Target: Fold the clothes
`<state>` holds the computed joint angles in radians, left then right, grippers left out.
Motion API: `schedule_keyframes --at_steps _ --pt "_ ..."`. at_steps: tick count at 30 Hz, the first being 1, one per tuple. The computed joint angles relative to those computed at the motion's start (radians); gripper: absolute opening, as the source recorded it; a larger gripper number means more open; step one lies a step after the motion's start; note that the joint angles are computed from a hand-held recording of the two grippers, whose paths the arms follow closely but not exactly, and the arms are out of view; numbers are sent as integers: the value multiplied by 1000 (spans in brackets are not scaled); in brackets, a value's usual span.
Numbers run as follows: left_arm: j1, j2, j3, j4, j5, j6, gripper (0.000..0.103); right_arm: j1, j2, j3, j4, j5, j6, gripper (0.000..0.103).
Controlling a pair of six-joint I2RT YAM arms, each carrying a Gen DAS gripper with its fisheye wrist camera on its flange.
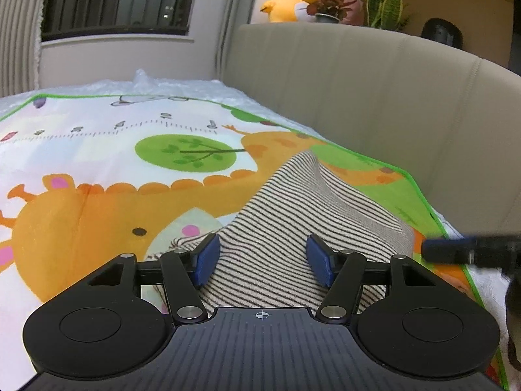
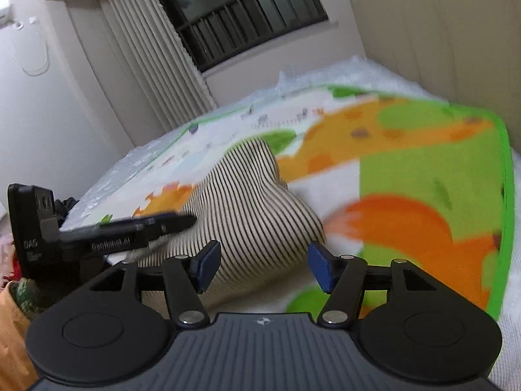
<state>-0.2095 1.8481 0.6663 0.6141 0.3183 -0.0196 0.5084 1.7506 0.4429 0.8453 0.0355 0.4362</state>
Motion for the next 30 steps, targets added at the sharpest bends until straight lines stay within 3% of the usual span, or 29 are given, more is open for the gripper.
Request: schedule_keyframes --at_steps 2,4,6,10,11,13,18,21,23,25,26,30 --pt "3 18 3 19 5 1 65 51 -3 19 60 85 -93 60" --pt "7 35 -1 48 12 0 65 65 0 90 45 67 -199 59" --pt "13 48 -6 73 24 -7 66 45 46 215 -39 4 -231 59" --pt "30 61 -9 93 53 -18 65 -29 274 583 -425 -141 -131 58" --pt "29 64 -2 81 50 -14 65 -41 331 643 -479 -161 -107 58" --pt "19 77 7 81 34 -4 65 -55 391 666 -455 -177 -62 59" --pt "16 79 11 81 28 -7 66 -31 249 488 -344 -91 -77 60" --pt "23 66 10 76 33 -29 66 -26 122 282 -209 -77 -48 78" --pt "33 13 -2 68 51 -71 66 -50 64 187 -171 -128 9 78" --pt "34 -44 2 29 49 -76 89 -55 33 128 -155 -144 56 78" --pt "24 -59 20 -17 18 -42 93 -58 24 105 -148 -154 87 78" --pt "-12 -30 124 -197 -81 82 94 -70 80 78 -67 -245 248 78"
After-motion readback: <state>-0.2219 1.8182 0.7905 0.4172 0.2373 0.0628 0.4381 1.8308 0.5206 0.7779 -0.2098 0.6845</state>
